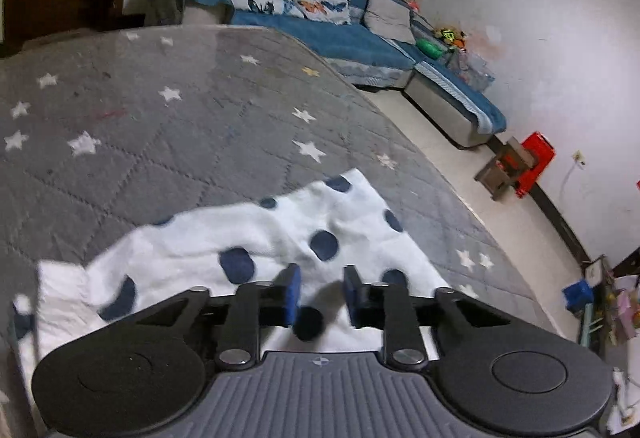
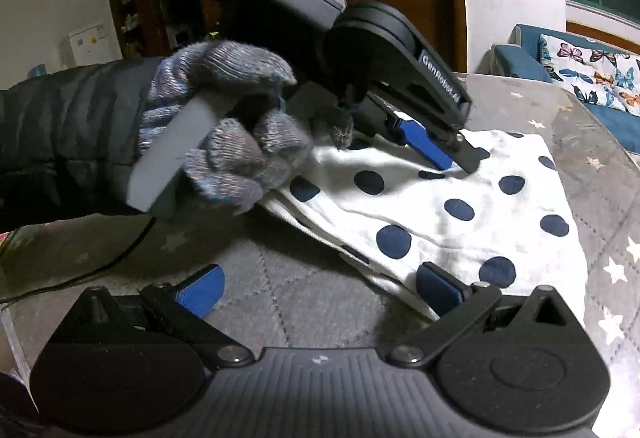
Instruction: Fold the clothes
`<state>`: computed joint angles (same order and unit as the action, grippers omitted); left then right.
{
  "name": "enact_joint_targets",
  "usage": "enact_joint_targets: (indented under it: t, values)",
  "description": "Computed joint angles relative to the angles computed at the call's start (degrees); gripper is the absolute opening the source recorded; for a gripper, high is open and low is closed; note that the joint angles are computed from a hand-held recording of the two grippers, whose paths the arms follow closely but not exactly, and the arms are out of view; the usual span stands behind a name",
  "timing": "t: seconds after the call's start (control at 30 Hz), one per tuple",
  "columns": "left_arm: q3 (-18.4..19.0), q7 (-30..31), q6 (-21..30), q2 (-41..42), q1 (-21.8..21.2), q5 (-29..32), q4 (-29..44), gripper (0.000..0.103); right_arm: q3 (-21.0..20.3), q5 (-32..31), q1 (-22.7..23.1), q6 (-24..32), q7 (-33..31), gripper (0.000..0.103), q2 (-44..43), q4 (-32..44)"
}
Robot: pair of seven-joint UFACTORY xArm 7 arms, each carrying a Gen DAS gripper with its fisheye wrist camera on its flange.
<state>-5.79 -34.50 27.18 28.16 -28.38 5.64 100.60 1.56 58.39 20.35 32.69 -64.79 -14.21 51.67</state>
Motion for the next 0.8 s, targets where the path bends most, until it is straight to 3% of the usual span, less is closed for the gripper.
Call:
enact_joint_targets:
  t: [0.27,0.53,0.7,0.8]
  values:
    - [0.74,-2.63,-1.07,-1.25,0.08,0.71,-1.44,0.018,-0.36,-0.10,0.02,0.45,-0.38,0.103,-1.13,-1.09]
    - [-0.18,-0.49,-0.05,-3.46,0.74,1.49,-3.06,0.016,-0.62,3.48,1.50,-0.29,-7.08,0.103,0.66,2.73]
    - [0.52,-0.96,0.88,-2.94,0.10,2.62,-3.19,0.015,1.46,-1.68,-0.18,2.28,-2.78,0.103,4.43,5.59]
    - [1.09,-2.24,1.03,-2.69,-0.14,3.22,-2.97,0.011,2.08,-2.06,-0.53,1.69,-3.03,0.103,3.14,3.55]
